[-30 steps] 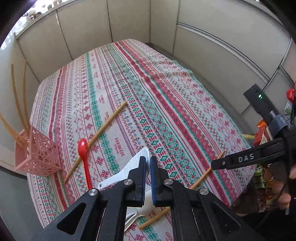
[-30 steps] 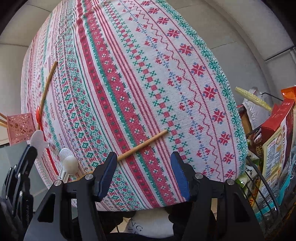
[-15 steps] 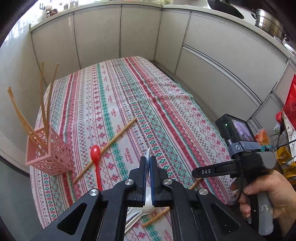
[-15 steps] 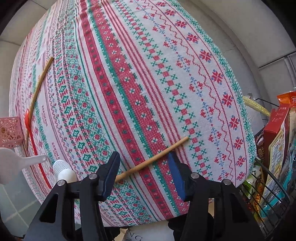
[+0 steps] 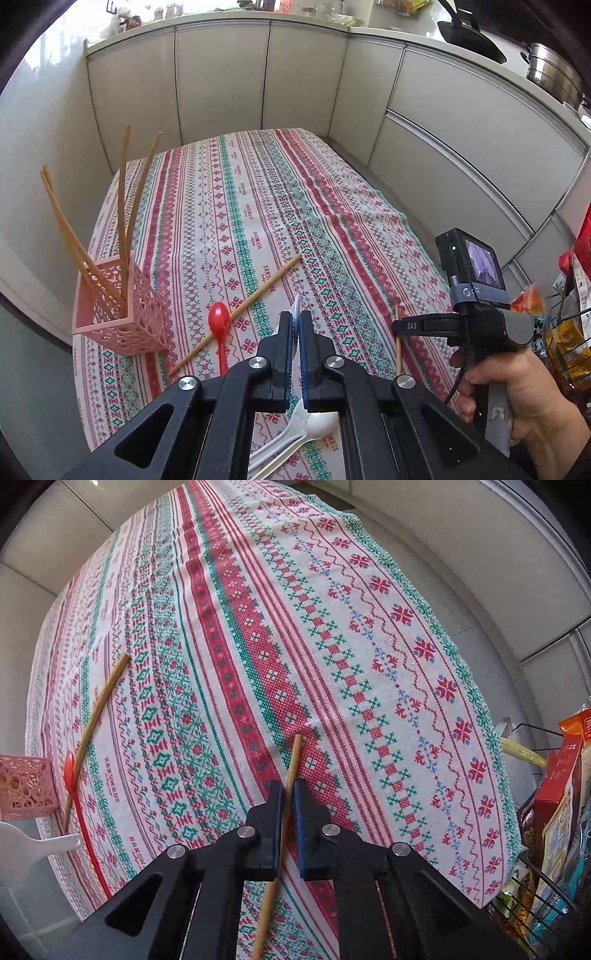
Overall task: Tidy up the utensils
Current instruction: 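Grasp a white plastic spoon with the left gripper while the right gripper grasps a chopstick, then lift the white spoon and chopstick and carry both above the pink basket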
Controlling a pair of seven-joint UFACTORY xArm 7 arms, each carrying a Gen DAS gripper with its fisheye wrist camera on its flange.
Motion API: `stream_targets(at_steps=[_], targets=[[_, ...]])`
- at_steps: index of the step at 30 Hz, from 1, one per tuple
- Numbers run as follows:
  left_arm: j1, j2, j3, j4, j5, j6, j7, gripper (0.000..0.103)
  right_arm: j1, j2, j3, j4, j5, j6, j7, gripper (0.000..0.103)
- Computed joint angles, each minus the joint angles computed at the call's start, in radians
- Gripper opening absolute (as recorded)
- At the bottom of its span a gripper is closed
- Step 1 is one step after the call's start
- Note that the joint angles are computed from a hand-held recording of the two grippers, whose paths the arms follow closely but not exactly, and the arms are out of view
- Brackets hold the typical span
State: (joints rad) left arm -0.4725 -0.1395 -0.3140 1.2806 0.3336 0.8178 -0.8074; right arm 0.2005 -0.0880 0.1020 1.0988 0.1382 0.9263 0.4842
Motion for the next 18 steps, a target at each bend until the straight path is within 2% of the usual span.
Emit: stream_targets(at_steps=[3,8,14,18], targets=[[0.004,-0.011,0.003,-0.009,0.001,-0.003,-0.008,0.003,-0.01,0.018,-0.02,0.001,0.077,-0.045,-0.052,0.005],[0.013,-0.026,0.001,-0.021,0.003,0.003,-0.015,0.003,-0.035,0.013,-0.05,-0.038,0.232,-0.122,-0.221,0.005],[0.027,-0.044,0.0,-0.029,-0.003,-0.023,-0.035,0.003,-0.031,-0.05,-0.051,-0.098,0.347,-0.176,-0.307,0.005],[0.033,-0.058,-0.005,-0.03,-0.004,-0.046,-0.046,0.003,-0.018,-0.106,-0.053,-0.114,0.383,-0.228,-0.341,0.005]])
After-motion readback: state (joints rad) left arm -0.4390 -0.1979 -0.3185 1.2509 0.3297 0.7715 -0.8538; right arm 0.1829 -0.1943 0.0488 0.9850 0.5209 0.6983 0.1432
